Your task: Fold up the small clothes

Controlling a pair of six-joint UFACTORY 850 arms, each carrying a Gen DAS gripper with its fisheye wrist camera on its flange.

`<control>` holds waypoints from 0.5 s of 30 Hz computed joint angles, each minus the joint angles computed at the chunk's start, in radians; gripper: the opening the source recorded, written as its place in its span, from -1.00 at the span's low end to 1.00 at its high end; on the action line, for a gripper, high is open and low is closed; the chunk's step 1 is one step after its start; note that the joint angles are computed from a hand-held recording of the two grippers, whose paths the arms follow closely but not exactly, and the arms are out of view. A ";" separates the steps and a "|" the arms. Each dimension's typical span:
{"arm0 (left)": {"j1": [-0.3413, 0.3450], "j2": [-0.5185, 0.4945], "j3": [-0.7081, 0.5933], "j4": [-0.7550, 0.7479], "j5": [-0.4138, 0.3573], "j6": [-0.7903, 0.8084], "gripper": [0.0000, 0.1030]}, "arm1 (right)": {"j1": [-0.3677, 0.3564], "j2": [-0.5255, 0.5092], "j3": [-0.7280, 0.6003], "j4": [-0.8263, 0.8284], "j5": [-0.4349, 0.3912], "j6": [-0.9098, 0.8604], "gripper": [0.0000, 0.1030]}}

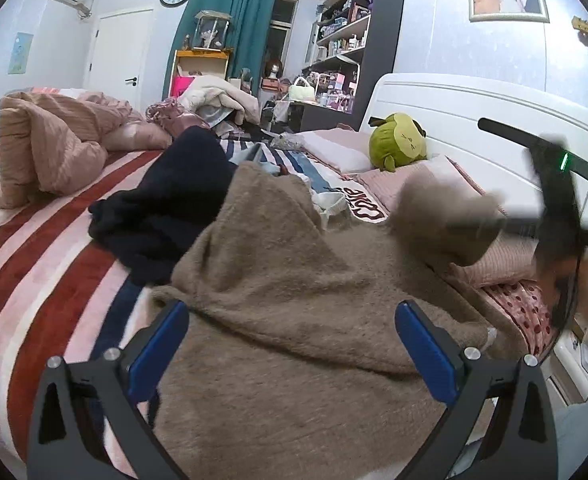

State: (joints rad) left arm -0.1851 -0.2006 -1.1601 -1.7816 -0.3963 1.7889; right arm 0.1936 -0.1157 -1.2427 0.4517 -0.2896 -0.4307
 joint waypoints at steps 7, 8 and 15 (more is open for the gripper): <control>0.041 -0.003 0.017 0.010 -0.028 0.001 0.98 | 0.032 -0.141 -0.014 0.196 -0.160 -0.082 -0.40; 0.044 -0.004 0.017 0.012 -0.035 -0.001 0.98 | 0.016 -0.130 -0.009 0.255 -0.171 -0.118 -0.24; 0.060 -0.033 -0.004 -0.010 -0.085 -0.012 0.98 | -0.067 -0.038 0.042 0.300 -0.090 -0.057 0.37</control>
State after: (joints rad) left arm -0.1256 -0.2334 -1.1641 -1.7917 -0.4817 1.7768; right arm 0.1269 -0.1534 -1.2008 0.7517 -0.3794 -0.4878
